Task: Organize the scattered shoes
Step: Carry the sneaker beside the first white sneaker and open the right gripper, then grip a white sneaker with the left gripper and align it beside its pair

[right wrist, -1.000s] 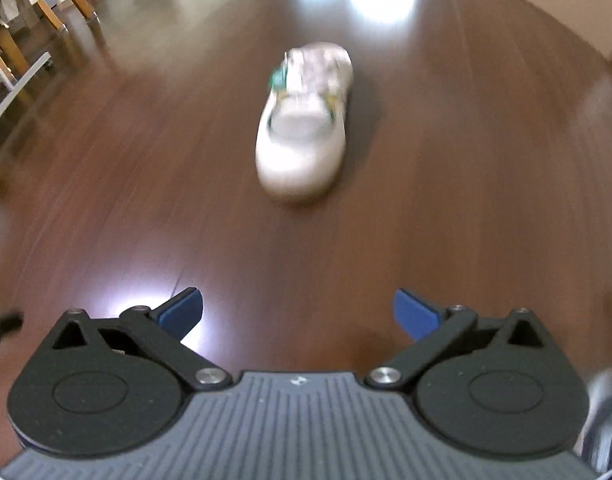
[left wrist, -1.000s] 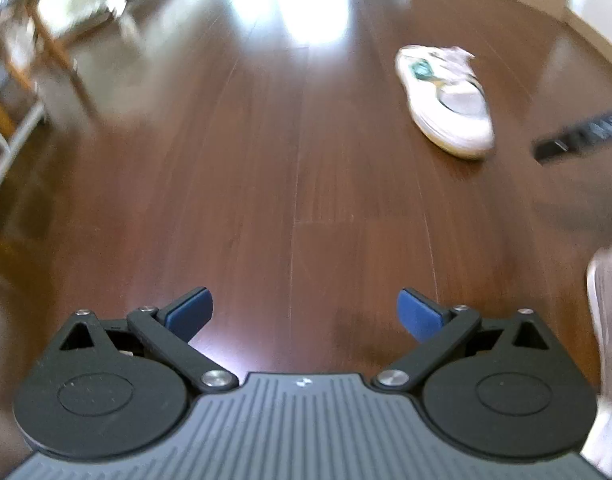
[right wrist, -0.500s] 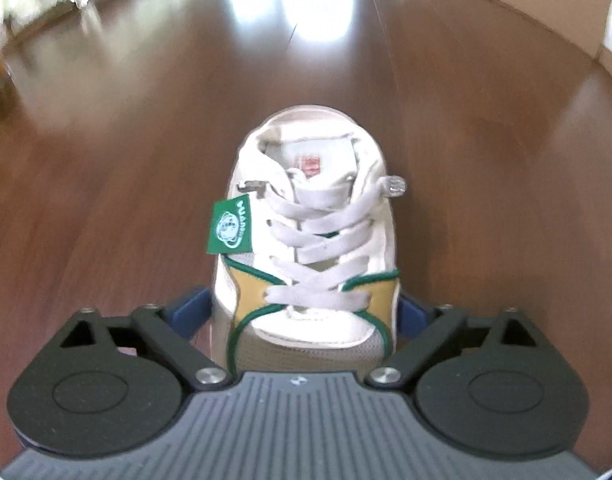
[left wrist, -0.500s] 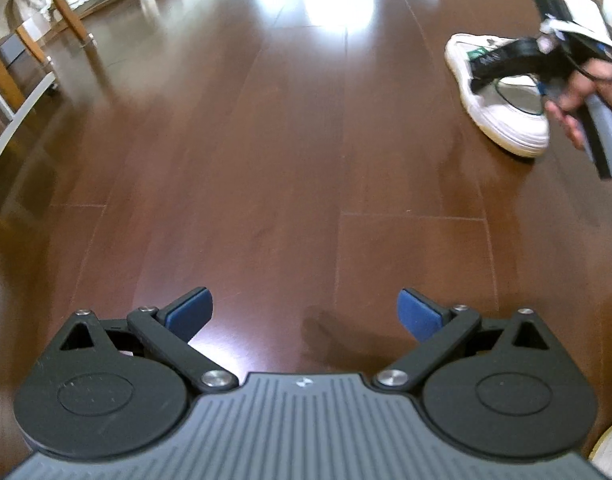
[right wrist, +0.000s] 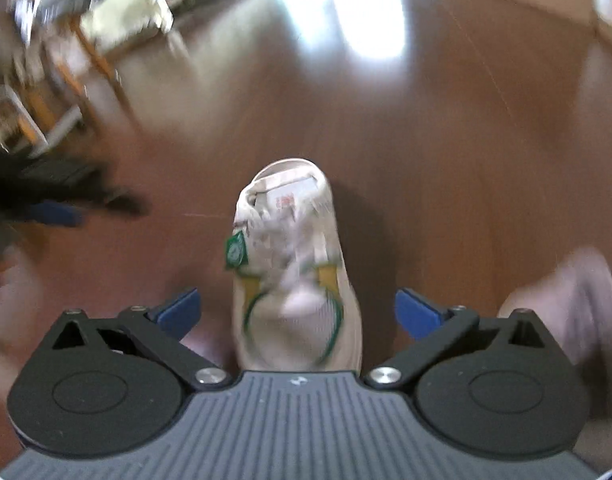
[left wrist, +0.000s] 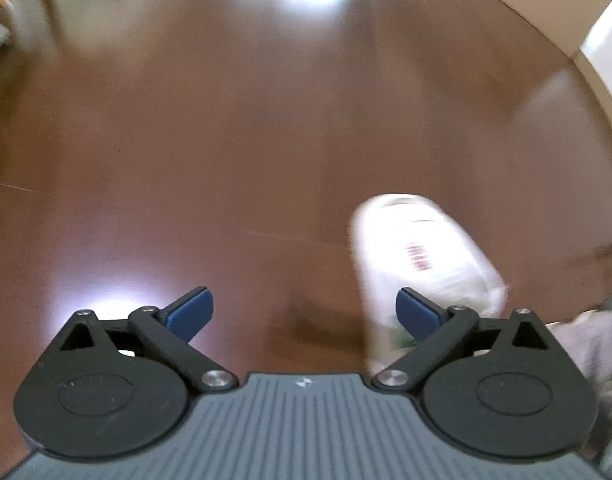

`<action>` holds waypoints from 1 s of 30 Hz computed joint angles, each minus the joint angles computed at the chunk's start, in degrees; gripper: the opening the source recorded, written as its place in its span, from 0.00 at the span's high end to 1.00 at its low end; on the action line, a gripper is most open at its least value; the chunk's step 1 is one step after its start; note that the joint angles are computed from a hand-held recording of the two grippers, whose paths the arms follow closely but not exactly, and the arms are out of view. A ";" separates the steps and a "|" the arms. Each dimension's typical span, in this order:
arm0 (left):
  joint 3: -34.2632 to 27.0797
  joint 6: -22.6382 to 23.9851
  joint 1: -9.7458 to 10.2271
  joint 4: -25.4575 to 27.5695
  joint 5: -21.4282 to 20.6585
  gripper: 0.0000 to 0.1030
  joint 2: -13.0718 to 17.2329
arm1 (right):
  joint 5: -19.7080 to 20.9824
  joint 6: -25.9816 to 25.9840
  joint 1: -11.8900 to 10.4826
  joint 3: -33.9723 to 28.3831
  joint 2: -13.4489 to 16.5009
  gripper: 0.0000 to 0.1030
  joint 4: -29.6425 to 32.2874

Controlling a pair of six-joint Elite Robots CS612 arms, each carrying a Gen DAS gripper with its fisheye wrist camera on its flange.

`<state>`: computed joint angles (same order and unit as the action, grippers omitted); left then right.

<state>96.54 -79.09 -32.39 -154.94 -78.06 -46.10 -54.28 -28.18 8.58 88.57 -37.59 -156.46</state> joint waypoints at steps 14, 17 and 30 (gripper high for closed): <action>-17.75 13.06 4.31 25.84 -21.86 0.86 8.46 | 4.53 5.33 -5.88 3.86 -2.76 0.00 6.69; -16.09 24.24 2.52 25.94 -21.82 0.86 7.31 | 4.35 4.80 -7.08 4.61 -3.96 0.00 7.35; -14.69 39.88 -3.18 30.45 -30.43 0.87 6.98 | -1.36 3.06 -11.22 10.22 -9.33 0.01 6.70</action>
